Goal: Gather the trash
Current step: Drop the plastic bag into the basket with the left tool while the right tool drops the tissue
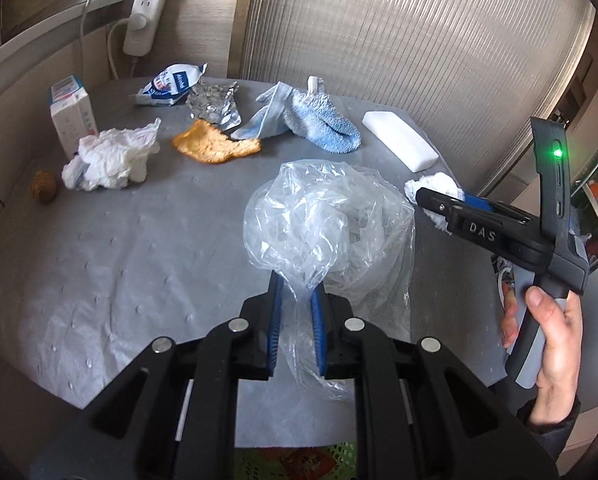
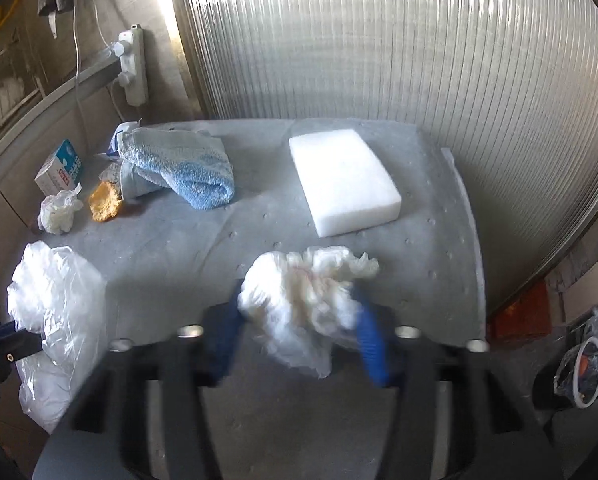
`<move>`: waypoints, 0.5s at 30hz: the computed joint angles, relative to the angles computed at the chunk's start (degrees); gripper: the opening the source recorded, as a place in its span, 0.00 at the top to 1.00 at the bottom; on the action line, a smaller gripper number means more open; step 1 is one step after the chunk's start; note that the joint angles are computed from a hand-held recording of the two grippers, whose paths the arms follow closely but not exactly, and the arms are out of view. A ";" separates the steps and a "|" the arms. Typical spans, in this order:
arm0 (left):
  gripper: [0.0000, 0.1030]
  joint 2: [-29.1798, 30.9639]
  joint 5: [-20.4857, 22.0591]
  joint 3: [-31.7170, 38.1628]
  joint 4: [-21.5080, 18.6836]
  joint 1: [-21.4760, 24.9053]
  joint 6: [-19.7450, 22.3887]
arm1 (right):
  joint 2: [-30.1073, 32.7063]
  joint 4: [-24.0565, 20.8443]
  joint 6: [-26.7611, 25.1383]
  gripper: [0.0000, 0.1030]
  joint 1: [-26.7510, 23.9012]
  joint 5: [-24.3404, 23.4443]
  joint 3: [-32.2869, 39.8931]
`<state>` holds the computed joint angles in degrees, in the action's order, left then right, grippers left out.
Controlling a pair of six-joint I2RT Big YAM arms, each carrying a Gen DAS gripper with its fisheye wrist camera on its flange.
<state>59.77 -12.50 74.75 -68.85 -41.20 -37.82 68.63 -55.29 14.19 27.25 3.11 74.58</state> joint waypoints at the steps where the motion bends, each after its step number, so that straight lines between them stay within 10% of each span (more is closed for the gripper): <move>1: 0.87 -0.18 -0.01 -0.20 -0.05 -0.12 -0.11 | 0.22 -0.37 -0.11 0.63 -0.03 -0.06 0.06; 15: 0.87 -7.53 1.94 -4.20 -2.23 -5.21 -3.05 | -9.99 -1.66 3.29 0.68 6.82 1.13 -4.79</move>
<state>52.24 -10.56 70.55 -71.08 -46.41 -40.86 58.64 -56.94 17.48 34.07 4.23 69.79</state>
